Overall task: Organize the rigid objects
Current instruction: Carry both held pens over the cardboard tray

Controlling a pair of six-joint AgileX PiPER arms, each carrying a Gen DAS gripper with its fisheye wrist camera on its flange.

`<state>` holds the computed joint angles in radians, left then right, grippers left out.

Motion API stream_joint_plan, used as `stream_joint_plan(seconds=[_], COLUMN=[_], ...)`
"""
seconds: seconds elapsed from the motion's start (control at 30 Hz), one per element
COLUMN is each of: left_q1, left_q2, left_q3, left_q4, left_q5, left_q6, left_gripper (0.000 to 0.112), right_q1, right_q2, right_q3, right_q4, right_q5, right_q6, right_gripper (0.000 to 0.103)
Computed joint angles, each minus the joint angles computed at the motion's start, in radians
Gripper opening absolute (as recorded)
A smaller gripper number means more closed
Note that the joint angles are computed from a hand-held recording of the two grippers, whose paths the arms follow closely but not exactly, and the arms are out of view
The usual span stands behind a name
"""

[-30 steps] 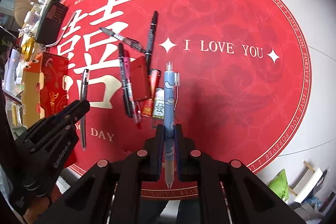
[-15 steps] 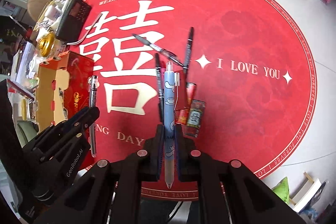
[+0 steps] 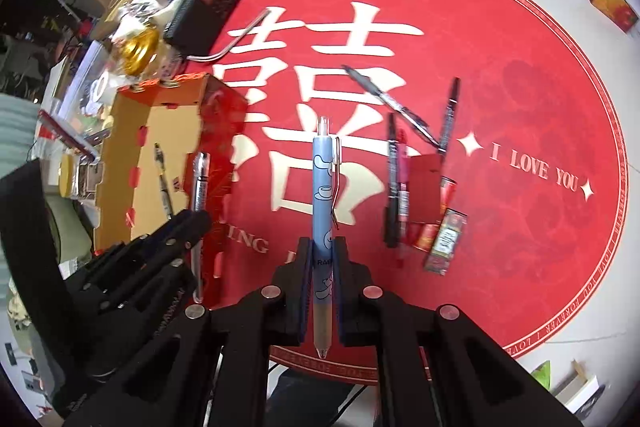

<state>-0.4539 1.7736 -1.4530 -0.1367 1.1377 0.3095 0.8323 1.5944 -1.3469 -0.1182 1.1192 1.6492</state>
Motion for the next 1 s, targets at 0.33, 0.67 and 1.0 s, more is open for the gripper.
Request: stream_joint_plan(seconds=[0.33, 0.67, 1.0], left_q1=[0.110, 0.185, 0.259], left_q2=[0.003, 0.036, 0.092], left_q3=[-0.021, -0.083, -0.145], left_q4=[0.007, 0.016, 0.065], left_q5=[0.010, 0.021, 0.001], left_q6=[0.044, 0.044, 0.022], left_gripper=[0.013, 0.013, 0.013], right_q1=[-0.028, -0.054, -0.083], right_q2=[0.106, 0.213, 0.399], right_q3=[-0.159, -0.324, -0.611], right_q4=[0.017, 0.041, 0.068], right_q5=[0.030, 0.042, 0.076], right_q6=[-0.102, -0.196, -0.329], right_gripper=[0.011, 0.011, 0.011])
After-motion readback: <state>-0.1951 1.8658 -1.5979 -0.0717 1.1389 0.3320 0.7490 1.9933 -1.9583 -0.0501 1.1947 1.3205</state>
